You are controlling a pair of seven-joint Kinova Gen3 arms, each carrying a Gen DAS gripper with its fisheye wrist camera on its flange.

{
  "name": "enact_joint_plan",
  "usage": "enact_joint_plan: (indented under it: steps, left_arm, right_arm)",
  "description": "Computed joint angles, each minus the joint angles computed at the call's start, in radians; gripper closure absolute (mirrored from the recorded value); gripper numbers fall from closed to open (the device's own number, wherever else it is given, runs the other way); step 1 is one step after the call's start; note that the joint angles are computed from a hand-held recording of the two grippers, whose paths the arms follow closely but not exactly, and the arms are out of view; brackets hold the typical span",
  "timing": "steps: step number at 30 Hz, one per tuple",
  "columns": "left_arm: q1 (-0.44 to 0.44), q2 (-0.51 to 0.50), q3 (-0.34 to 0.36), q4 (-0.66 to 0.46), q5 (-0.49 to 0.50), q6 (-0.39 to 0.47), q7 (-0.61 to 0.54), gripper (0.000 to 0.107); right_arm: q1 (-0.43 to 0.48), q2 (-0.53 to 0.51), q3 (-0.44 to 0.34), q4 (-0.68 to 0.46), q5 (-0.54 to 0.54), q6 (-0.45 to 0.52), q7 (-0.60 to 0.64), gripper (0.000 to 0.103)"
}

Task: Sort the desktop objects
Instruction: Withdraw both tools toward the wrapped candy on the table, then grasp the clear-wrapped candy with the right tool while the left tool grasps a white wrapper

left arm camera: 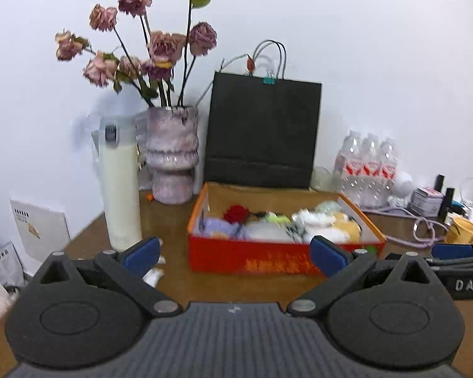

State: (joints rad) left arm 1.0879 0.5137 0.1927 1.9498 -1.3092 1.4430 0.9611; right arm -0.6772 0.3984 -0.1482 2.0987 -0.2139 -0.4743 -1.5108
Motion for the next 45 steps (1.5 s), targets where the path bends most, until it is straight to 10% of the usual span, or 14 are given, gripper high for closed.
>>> enact_joint_plan:
  steps: [9,14,20,29,34,38,43,45]
  left_arm:
    - [0.120,0.101,0.030,-0.030,0.058,-0.085,0.086,0.004]
    - [0.147,0.109,0.006,-0.036,0.054,-0.139,0.064,0.004]
    - [0.092,0.119,-0.061,-0.062,-0.054,-0.265,0.081,0.004]
    - [-0.103,0.284,-0.122,-0.417,-0.075,-0.398,-0.160,0.009]
    - [-0.135,0.378,-0.192,-0.589,0.006,-0.469,-0.315,0.025]
    - [-0.153,0.424,-0.208,-0.690,0.086,-0.474,-0.440,0.033]
    - [-0.171,0.447,-0.214,-0.771,0.206,-0.457,-0.592,0.090]
    - [-0.156,0.441,-0.236,-0.758,0.223,-0.470,-0.601,0.090]
  right_arm:
    - [0.004,-0.047,-0.084,0.281,-0.009,-0.144,-0.016,0.004]
    - [-0.121,-0.049,0.018,0.367,-0.139,-0.222,0.124,0.006]
    - [0.046,-0.035,0.011,0.313,-0.049,-0.171,0.076,0.014]
    - [0.404,0.119,-0.073,0.012,0.311,0.035,-0.007,0.024]
    - [0.488,0.244,-0.106,-0.216,0.493,0.224,-0.109,0.056]
    - [0.576,0.293,-0.209,-0.285,0.531,0.310,-0.060,0.058]
    - [0.639,0.313,-0.277,-0.267,0.565,0.273,-0.033,0.082]
    - [0.670,0.319,-0.318,-0.270,0.595,0.289,-0.030,0.082]
